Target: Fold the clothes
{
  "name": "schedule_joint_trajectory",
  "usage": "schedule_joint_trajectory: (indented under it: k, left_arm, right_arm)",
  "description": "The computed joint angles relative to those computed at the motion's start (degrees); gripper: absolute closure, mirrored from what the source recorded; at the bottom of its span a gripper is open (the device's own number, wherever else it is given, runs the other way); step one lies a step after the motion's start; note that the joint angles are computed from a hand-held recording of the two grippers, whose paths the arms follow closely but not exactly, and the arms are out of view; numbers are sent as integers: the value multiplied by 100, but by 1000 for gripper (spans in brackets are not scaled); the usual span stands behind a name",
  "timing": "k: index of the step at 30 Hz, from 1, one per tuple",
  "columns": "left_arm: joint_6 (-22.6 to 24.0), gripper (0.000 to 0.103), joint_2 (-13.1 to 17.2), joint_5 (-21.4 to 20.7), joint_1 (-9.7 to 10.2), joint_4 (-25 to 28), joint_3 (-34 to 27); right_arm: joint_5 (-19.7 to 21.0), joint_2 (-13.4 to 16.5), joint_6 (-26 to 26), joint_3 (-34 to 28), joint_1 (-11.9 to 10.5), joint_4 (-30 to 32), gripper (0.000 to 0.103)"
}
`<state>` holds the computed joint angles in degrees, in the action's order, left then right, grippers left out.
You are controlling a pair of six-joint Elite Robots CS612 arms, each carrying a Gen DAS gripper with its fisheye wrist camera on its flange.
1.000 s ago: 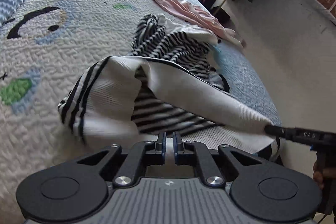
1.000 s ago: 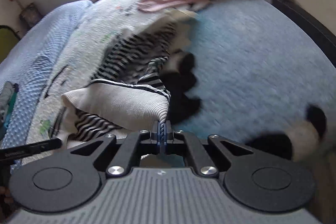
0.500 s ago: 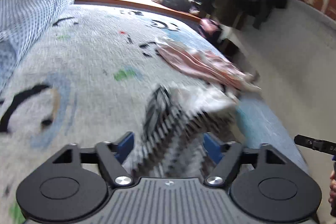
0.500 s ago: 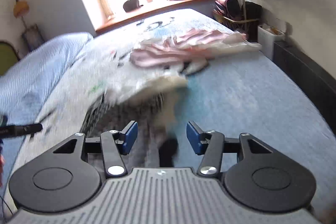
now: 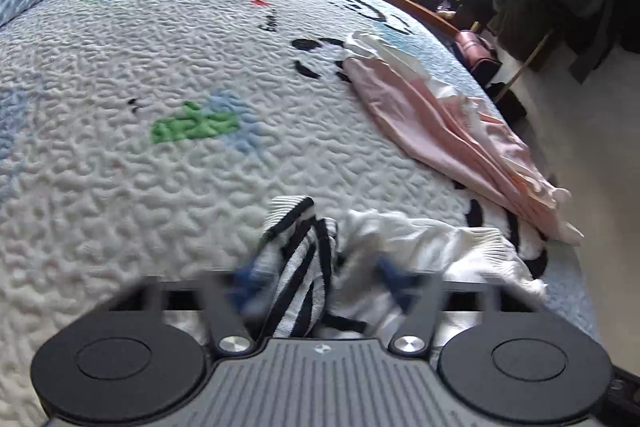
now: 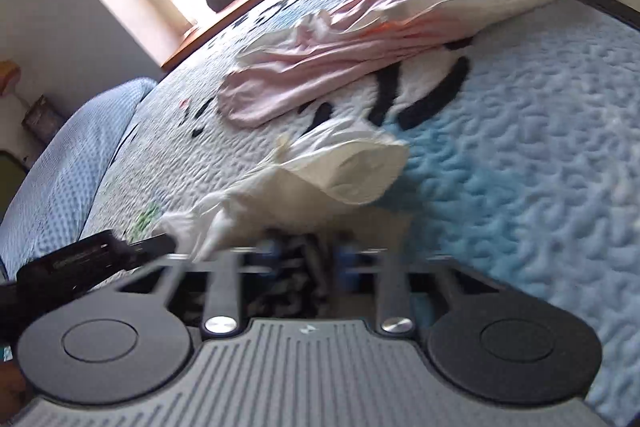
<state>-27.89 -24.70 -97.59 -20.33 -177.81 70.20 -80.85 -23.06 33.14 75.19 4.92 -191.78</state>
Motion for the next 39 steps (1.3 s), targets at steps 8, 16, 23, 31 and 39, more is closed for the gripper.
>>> schedule_joint_trajectory:
  k: [8, 16, 23, 31, 39]
  left_arm:
    - [-850, 87, -709, 1032, 332, -1248, 1170]
    - [-405, 85, -1673, 1064, 969, -1586, 3166]
    - [-550, 56, -1736, 535, 1232, -1889, 3711]
    - [1198, 21, -1536, 802, 1072, -2398, 2931]
    - [2324, 46, -1023, 120, 1119, -90, 1688]
  right_arm:
    - [-540, -545, -337, 729, 126, -390, 93]
    - [-657, -1156, -1036, 2081, 352, -706, 102]
    - [-521, -1352, -1146, 2360, 347, -515, 93]
    - [301, -809, -3183, 460, 360, 687, 61]
    - [363, 300, -3693, -1774, 511, 2662, 61]
